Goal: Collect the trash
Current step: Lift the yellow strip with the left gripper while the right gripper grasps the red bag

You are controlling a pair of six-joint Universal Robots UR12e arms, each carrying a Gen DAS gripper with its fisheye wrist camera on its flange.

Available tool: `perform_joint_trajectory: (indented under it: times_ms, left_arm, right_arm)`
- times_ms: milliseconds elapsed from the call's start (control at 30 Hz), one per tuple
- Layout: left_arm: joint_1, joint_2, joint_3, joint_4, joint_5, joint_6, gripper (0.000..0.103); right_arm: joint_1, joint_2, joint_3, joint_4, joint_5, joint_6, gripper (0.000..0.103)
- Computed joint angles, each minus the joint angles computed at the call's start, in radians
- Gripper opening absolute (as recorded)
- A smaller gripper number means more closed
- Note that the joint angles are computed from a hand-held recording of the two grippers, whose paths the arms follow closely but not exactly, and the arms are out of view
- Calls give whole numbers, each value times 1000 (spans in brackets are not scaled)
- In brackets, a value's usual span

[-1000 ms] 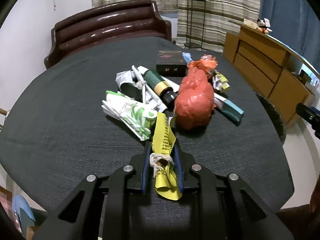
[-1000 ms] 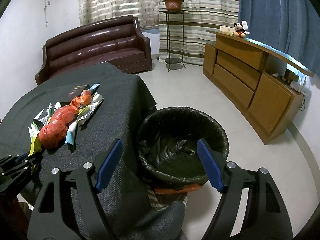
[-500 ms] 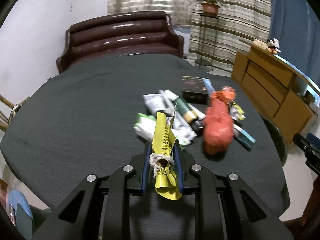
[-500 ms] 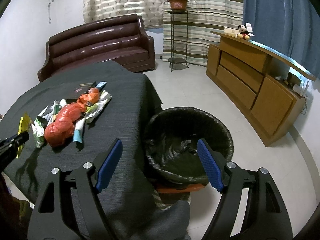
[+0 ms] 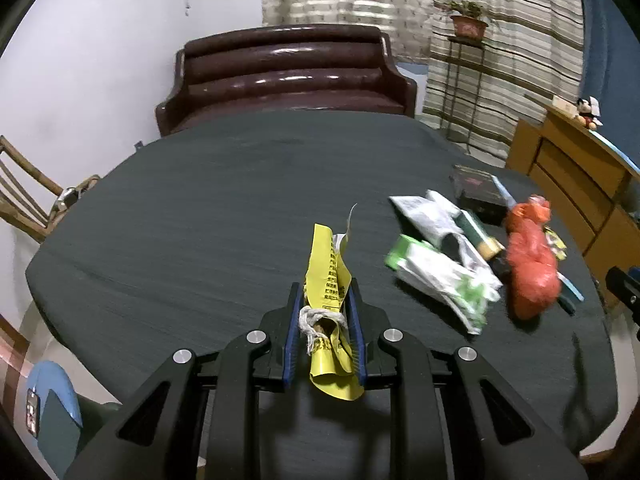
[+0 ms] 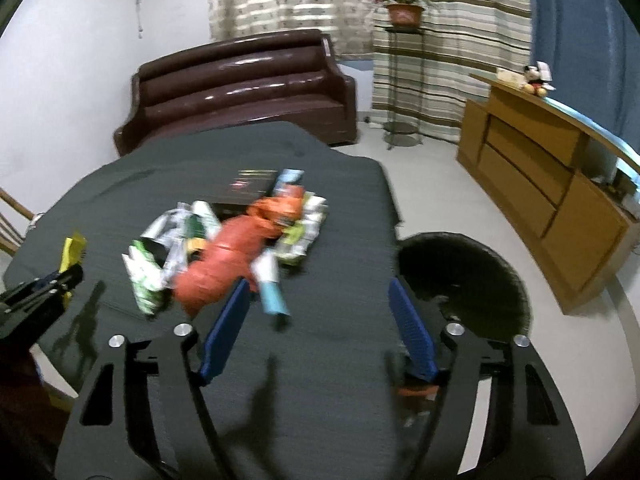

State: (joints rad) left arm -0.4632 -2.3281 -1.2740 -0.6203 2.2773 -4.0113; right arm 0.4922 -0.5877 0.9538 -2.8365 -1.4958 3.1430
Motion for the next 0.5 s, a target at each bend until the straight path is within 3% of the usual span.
perform_joint_trajectory:
  times_ms: [500]
  left_arm:
    - [28, 20, -31, -38, 19, -67, 22]
  right_arm:
    - [39, 75, -151, 157, 24, -20, 65]
